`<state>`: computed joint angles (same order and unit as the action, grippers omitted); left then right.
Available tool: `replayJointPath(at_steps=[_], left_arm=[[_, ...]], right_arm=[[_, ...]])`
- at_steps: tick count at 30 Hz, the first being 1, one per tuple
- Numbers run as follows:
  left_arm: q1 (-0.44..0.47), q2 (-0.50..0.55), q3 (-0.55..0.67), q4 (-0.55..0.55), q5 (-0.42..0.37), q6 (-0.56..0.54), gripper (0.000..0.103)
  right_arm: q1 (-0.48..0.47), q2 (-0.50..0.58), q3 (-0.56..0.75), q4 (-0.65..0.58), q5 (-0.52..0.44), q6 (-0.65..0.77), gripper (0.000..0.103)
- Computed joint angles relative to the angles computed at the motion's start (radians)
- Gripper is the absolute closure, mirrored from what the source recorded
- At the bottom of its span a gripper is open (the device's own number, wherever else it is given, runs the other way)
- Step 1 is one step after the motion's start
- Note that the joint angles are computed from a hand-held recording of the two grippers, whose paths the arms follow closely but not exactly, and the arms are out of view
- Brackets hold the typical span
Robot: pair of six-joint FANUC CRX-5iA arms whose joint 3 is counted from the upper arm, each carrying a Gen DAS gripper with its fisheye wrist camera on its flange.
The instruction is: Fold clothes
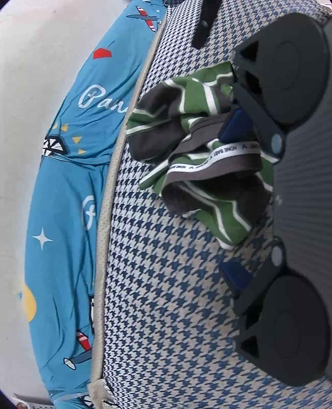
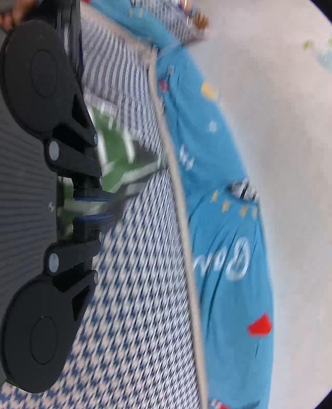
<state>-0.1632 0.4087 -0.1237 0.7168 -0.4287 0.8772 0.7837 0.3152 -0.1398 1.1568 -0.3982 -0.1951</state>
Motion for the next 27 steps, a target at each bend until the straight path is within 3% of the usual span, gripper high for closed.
replayJointPath(at_steps=[3,7,12,15,19,22,27], left_arm=[[-0.003,0.002,0.004,-0.041,0.006,0.025,0.000],[-0.003,-0.003,-0.005,-0.055,0.007,0.014,0.000],[0.000,-0.005,-0.007,-0.060,-0.004,0.007,0.000],[0.001,-0.004,-0.004,-0.058,-0.012,0.003,0.000],[0.002,-0.003,-0.002,-0.055,-0.025,-0.002,0.000],[0.002,-0.008,-0.007,-0.037,-0.031,-0.020,0.000],[0.003,-0.035,-0.055,0.114,-0.008,-0.129,0.000]], right_arm=[[-0.005,0.011,0.018,-0.006,0.091,0.041,0.086],[0.020,0.043,0.068,-0.169,0.145,0.164,0.079],[0.059,0.094,0.190,-0.519,0.109,0.429,0.072],[0.068,0.125,0.248,-0.596,0.077,0.484,0.069],[0.075,0.165,0.295,-0.574,0.019,0.466,0.069],[0.078,0.175,0.296,-0.509,-0.016,0.424,0.088],[0.055,0.135,0.205,-0.346,0.059,0.281,0.094]])
